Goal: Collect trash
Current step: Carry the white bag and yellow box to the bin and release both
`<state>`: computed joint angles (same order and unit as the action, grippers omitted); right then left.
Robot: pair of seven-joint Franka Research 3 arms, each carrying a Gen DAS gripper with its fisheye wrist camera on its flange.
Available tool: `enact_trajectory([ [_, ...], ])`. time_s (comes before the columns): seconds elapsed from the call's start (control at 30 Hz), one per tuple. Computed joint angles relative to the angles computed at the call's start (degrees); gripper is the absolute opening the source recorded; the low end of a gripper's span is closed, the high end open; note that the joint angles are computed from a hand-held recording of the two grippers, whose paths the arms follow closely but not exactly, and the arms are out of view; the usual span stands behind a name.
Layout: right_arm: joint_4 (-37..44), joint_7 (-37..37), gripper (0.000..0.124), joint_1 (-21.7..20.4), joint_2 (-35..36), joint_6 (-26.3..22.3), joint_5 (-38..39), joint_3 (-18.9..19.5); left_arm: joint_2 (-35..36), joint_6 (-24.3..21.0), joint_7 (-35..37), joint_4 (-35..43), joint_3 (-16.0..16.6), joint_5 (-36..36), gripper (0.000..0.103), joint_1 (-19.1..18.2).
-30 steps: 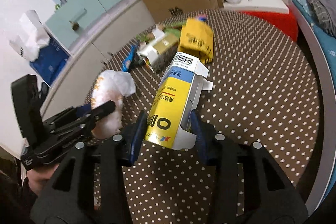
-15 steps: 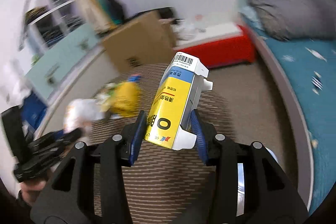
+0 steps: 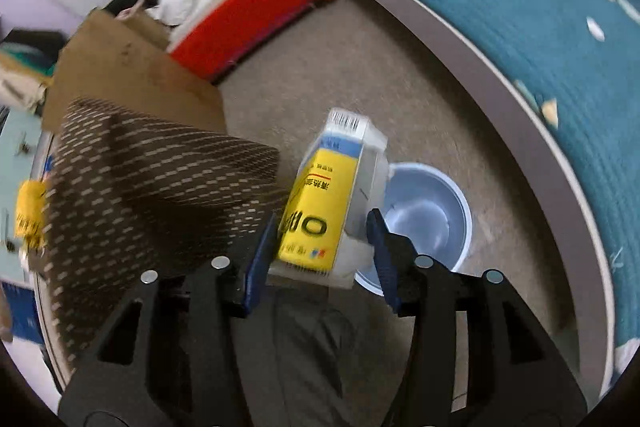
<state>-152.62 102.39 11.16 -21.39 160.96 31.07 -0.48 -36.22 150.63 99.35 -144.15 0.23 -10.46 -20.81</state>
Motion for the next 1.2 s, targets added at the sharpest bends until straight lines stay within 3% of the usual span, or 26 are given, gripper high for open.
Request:
enact_trajectory([
  [0.1, -0.34, -2.45, 0.069, 1.22, 1.49, 1.29, 4.42, -2.50, 2.68, -0.25, 1.01, 1.72, -0.40, -0.71, 0.038, -1.61],
  [0.23, -3.05, -3.35, 0.072, 0.76, -1.96, 3.80, 7.93, -3.18, 7.28, -0.94, 3.82, 4.63, -0.92, -2.98, 0.038, -4.05],
  [0.47, -9.90, 3.58, 0.080, -5.24, -15.10, 4.83, 2.98, 0.45, 16.59, -5.78, 10.76, 11.30, -2.94, -11.36, 0.038, -6.93],
  [0.67, -12.14, 8.84, 0.082, -9.64, -24.45, 1.75, -3.70, 2.54, 25.49, -9.74, 12.67, 17.74, -8.09, -13.10, 0.039, -4.70],
  [0.77, -13.07, 10.57, 0.082, -10.70, -27.78, 0.60, -5.93, 2.62, 29.74, -10.57, 12.80, 21.13, -10.83, -12.56, 0.052, -3.13],
  [0.8, -13.34, 11.20, 0.082, -10.89, -28.58, 0.41, -6.40, 2.76, 31.19, -11.17, 12.59, 22.39, -11.65, -11.70, 0.074, -2.54],
  [0.83, -13.52, 11.80, 0.082, -10.93, -29.28, 0.39, -6.76, 2.88, 32.65, -11.47, 12.27, 23.54, -12.38, -11.06, 0.089, -1.98],
  [1.0, -13.94, 13.66, 0.087, -11.27, -31.69, -0.46, -8.80, 3.44, 33.94, -13.07, 6.87, 24.85, -14.26, -6.14, 0.090, 0.61],
  [1.2, -12.68, 16.42, 0.097, -11.42, -31.41, -1.08, -11.55, 5.62, 27.14, -9.02, 7.47, 19.67, -13.14, -5.61, 0.090, 1.46],
])
